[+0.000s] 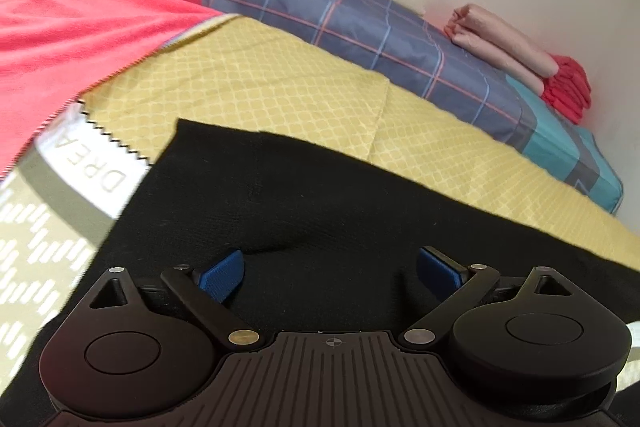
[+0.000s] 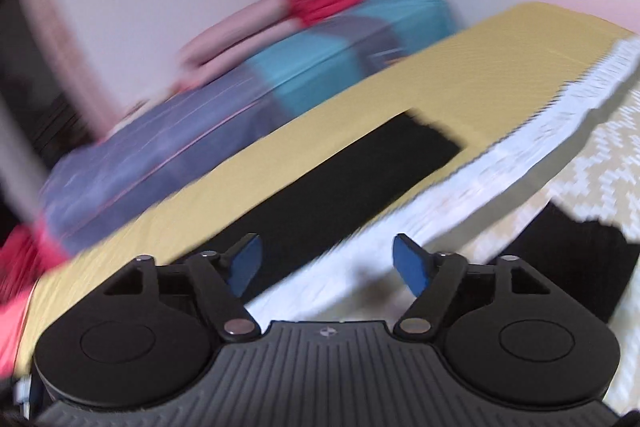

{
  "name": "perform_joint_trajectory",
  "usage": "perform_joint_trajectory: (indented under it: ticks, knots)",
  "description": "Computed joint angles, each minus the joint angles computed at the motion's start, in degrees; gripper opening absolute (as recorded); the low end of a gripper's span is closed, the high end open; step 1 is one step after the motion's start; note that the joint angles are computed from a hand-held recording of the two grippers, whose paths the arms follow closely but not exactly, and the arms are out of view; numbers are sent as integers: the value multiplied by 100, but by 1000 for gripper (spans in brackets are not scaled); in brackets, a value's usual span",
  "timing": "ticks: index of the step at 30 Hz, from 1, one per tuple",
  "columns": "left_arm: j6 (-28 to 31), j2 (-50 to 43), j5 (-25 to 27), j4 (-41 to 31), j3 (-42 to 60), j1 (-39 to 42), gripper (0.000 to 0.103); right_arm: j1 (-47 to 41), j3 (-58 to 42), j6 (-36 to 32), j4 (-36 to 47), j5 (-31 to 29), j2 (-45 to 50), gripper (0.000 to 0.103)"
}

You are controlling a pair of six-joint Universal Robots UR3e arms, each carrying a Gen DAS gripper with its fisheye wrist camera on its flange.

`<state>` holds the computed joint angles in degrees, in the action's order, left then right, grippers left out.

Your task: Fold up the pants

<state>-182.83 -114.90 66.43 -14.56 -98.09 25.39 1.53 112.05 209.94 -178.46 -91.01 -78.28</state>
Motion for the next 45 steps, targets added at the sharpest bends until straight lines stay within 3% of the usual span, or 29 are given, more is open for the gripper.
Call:
perform_joint_trajectory:
  ticks: [2, 7, 10, 11, 13, 14, 17, 19, 20, 22, 24, 27, 28, 30, 32, 33, 34, 36, 39, 42, 45]
  knots:
    - [37, 455, -184, 34, -415, 173, 103, 269, 185, -304, 78, 23, -233, 79]
    - [695, 1838, -342, -138, -1683, 541, 103, 1236, 520, -486, 268, -1087, -464, 81]
    - [1189, 2420, -523, -266, -2383, 732, 103, 1469, 710, -486, 270, -1313, -333, 76]
    - [1359, 2459, -438, -238, -2534, 694, 103, 1524, 762, -682, 179, -1414, -201, 73]
    - [1522, 2352, 127, -27, -2739, 479, 103, 1745, 907, -974, 85, -2182, 52, 68]
    - [1713, 2358, 101, 268, -2982, 538, 103, 1661, 1270, -1025, -331, -2207, -53, 68]
    - [2176, 2481, 130, 910, -3477, 577, 103, 825, 2373, -636, -849, -1324, -1016, 58]
    - [2228, 2497, 200, 996, -3526, 540, 103, 289, 2758, -225, -800, -877, -1566, 61]
    - [2206, 2468, 213, 1021, -3513, 533, 103, 231, 2799, 24, -785, -960, -1668, 71]
    - [2154, 2375, 237, 1203, -3541, 511, 103, 394, 2686, 114, -963, -1346, -1466, 76]
    - [2123, 2301, 282, 1310, -3540, 471, 103, 507, 2478, -75, -1068, -1362, -1140, 75]
    - [2129, 2303, 283, 1293, -3531, 459, 103, 207, 2524, -661, -1406, -712, -827, 76]
    - [2137, 2321, 243, 1276, -3542, 488, 103, 184, 2556, -754, -1572, -882, -708, 75]
    - [2141, 2343, 148, 1249, -3561, 554, 103, -9, 2733, -587, -1721, -1157, -778, 65]
    - [2140, 2355, 96, 1243, -3577, 586, 103, -609, 3170, -334, -1900, -734, -1181, 63]
    - [2139, 2346, 104, 1252, -3574, 581, 103, -677, 3192, -170, -1722, -856, -1347, 67]
    - [2125, 2328, 138, 1270, -3564, 555, 103, -509, 3043, 14, -1465, -1362, -1354, 77]
    - [2097, 2289, 221, 1338, -3557, 494, 103, -272, 2962, 0, -1503, -1904, -1256, 79]
    - [2082, 2278, 284, 1396, -3572, 453, 103, -406, 3111, -229, -1723, -1403, -1290, 82]
    - [2077, 2285, 282, 1354, -3555, 461, 103, -898, 3230, -550, -1508, -469, -1419, 86]
    - [2071, 2336, 287, 1235, -3516, 477, 103, -925, 3314, -340, -1776, -900, -1285, 76]
